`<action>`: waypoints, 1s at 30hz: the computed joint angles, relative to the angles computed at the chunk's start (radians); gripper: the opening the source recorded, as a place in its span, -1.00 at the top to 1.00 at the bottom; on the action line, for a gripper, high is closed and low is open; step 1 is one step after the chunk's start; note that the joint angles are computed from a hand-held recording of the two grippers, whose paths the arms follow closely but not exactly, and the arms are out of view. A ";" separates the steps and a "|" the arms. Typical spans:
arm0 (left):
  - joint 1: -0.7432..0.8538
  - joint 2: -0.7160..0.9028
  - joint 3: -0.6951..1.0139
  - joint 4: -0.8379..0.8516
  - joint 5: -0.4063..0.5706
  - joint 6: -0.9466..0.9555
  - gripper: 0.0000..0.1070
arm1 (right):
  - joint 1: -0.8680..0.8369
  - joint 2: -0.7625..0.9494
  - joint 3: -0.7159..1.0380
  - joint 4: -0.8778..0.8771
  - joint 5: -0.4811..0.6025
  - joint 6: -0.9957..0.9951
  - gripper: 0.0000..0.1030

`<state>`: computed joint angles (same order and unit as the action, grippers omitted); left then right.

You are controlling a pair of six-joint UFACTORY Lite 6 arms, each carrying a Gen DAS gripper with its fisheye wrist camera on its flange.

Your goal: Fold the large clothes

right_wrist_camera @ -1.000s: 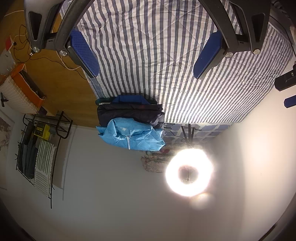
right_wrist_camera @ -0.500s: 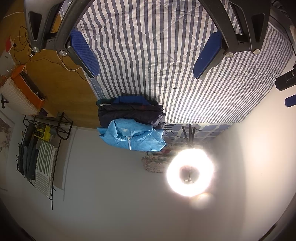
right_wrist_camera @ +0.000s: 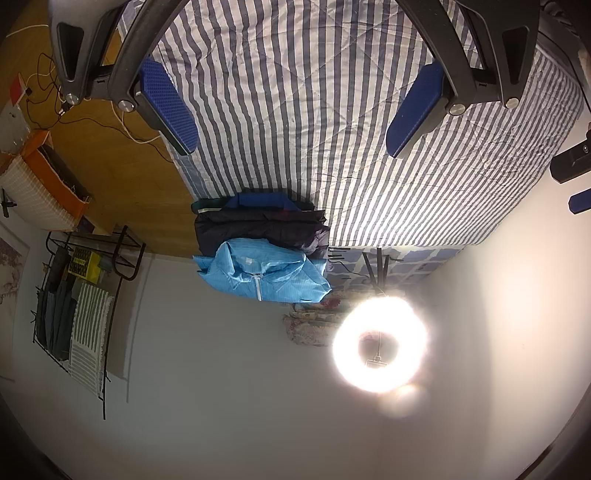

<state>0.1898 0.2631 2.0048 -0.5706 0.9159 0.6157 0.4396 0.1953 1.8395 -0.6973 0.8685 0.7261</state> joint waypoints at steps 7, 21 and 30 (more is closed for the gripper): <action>-0.006 0.000 0.008 0.019 0.002 -0.023 -0.93 | 0.001 -0.003 -0.009 -0.002 0.000 0.007 -0.99; -0.002 0.007 0.014 0.013 0.005 -0.015 -0.93 | -0.004 -0.005 -0.014 -0.001 -0.002 0.004 -0.99; -0.003 0.008 0.016 0.017 0.004 -0.020 -0.93 | 0.005 -0.015 -0.032 -0.013 0.002 0.022 -0.99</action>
